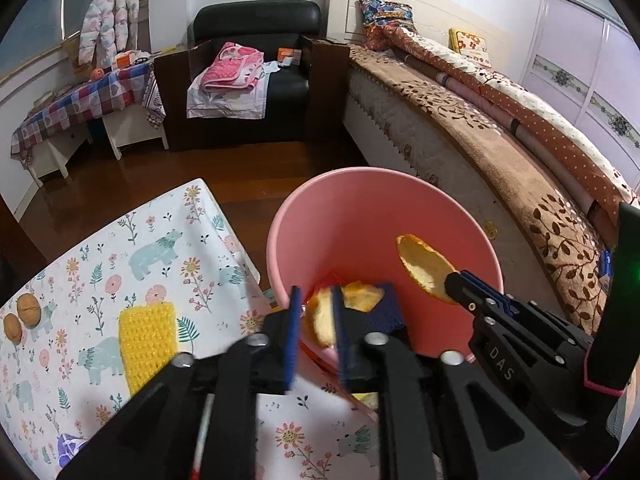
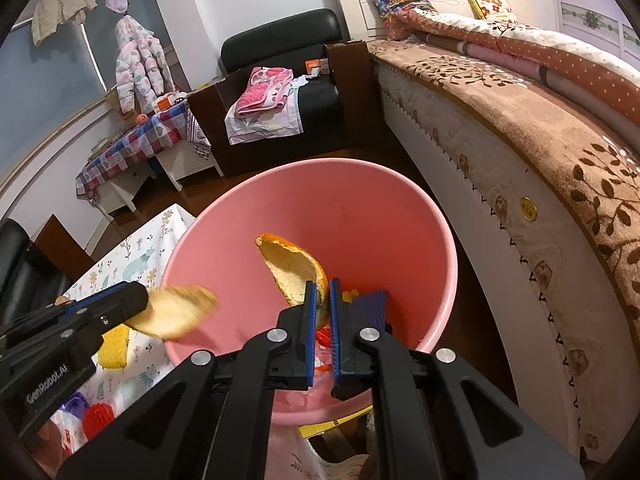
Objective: Collect trash
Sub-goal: 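Open the left tool to drop its peel while the right tool releases its peel, then move both open tools back over the table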
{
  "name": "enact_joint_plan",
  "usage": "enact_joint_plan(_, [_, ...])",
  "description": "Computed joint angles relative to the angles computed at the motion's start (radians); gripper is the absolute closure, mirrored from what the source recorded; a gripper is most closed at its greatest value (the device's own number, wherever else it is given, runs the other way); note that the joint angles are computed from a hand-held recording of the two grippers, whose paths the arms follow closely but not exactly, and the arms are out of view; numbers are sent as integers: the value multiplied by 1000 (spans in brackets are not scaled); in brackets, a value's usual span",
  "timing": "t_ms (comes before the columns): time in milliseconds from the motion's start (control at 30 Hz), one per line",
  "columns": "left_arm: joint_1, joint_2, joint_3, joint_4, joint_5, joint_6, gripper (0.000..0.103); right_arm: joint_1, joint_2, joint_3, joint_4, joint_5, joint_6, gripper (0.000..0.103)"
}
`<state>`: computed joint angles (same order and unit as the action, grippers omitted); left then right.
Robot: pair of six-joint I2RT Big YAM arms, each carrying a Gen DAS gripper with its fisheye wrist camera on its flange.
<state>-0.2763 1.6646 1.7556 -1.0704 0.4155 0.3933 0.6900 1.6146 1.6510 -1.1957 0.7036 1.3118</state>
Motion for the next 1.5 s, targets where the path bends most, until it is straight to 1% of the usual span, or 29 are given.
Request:
enact_joint_plan(67, [4,-3,-3,9,11,-9,65,0,3,2,0,-2,2,96])
enact_joint_plan(100, [6,-5,-4,12,17,-12,63,-1,3,3,-2,-2,2,96])
enact_joint_plan(300, [20,-6,4,1,40,-15,62,-5,20,24,-24,-8,7,96])
enact_joint_plan(333, [23,-6,3,-1,42,-15,62,-5,23,27,-26,-10,4,95])
enact_joint_plan(400, [26,-10,-2,-3,44,-15,62,-3,30,36,-29,-7,-2,87])
enact_joint_plan(433, [30,-12,-5,-4,47,-14,62,-2,28,33,-24,-5,-4,80])
enact_joint_plan(500, [39,-17,-10,-4,54,-13,62,1,28,33,-17,-2,-6,77])
enact_joint_plan(667, [64,-29,-22,-6,72,-13,62,9,35,45,-24,0,-11,76])
enact_joint_plan(1133, [139,-59,-46,-8,100,-22,62,45,77,130,-81,21,-36,76])
enact_joint_plan(1333, [190,-71,-55,0,109,-28,62,68,112,192,-102,26,-72,76])
enact_joint_plan(1500, [234,-88,-68,17,88,-18,62,87,132,221,-80,1,-114,76])
